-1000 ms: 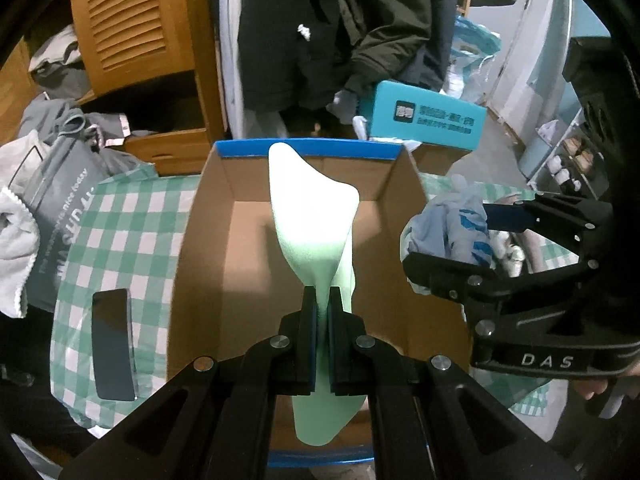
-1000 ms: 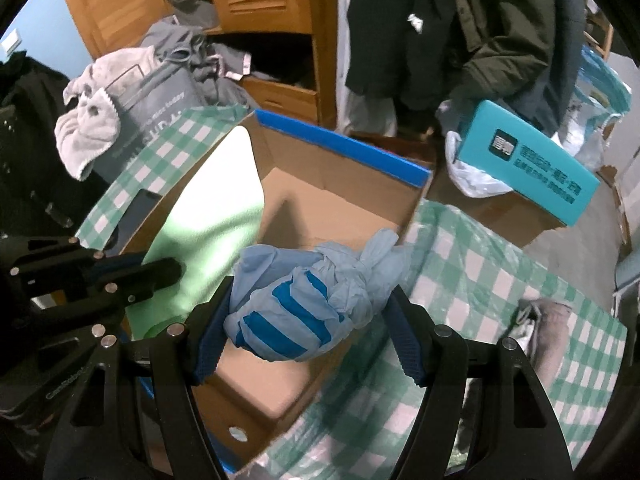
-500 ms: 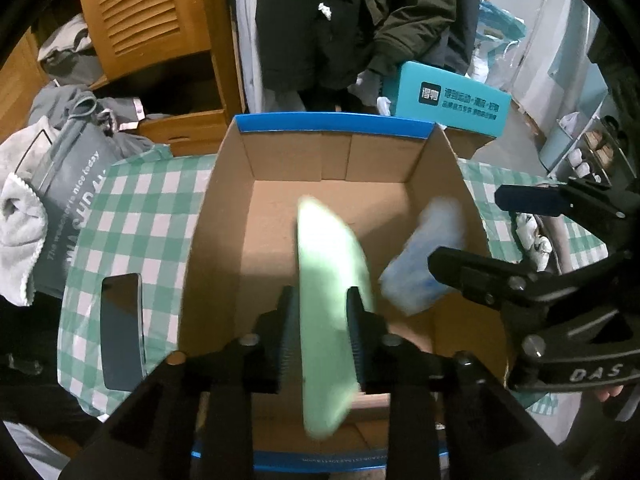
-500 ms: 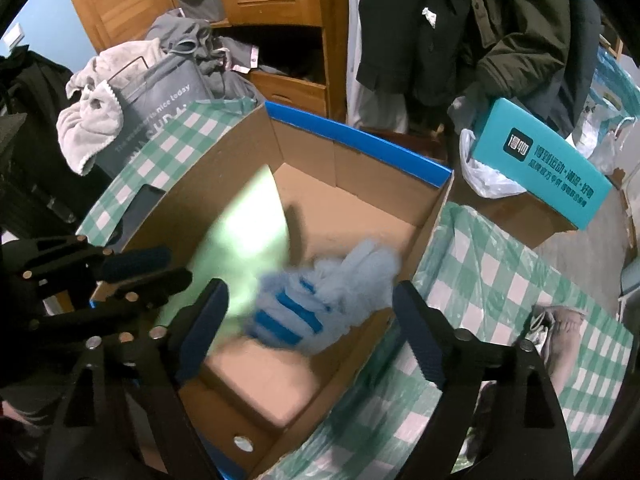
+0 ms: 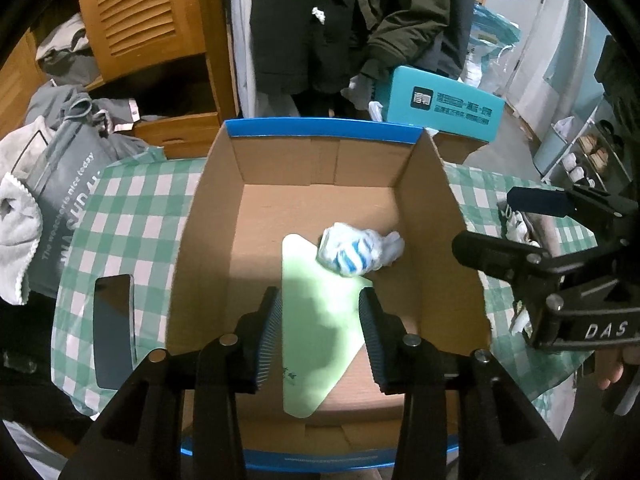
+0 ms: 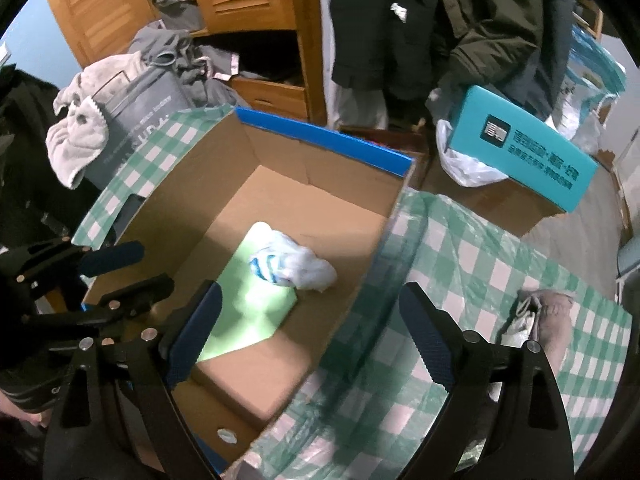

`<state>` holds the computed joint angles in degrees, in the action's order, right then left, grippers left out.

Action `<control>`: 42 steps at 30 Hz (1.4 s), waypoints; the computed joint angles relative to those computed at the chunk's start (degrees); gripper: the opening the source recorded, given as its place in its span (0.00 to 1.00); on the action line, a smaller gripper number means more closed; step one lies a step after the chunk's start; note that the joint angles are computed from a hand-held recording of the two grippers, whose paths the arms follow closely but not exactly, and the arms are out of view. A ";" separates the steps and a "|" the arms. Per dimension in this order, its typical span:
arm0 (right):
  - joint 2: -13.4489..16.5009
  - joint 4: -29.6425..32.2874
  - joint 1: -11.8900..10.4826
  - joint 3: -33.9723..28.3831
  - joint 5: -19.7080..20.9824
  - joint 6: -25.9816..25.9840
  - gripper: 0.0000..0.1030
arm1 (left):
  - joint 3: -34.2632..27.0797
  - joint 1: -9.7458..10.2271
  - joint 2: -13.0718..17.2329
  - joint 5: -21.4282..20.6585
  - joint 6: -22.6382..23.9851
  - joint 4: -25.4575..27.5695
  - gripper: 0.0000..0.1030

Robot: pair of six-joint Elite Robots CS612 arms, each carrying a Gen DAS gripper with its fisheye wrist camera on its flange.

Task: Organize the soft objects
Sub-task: 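Open right gripper dropping the sock while left gripper releases the insole in the box, then withdraw both grippers from the box back toward the pile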

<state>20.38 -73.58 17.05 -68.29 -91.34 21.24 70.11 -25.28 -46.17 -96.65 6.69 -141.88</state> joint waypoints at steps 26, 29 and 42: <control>5.43 8.38 -3.21 -13.31 -2.36 7.47 0.88 | 0.12 -3.21 -0.42 -2.24 1.88 2.03 0.45; 6.19 9.66 -3.66 -15.13 -3.12 8.46 0.88 | 0.39 -3.76 -0.54 -2.30 2.13 1.88 0.45; 8.93 14.95 -5.74 -21.75 -5.40 12.44 0.88 | 0.51 -6.05 -0.57 -1.75 3.98 2.18 0.46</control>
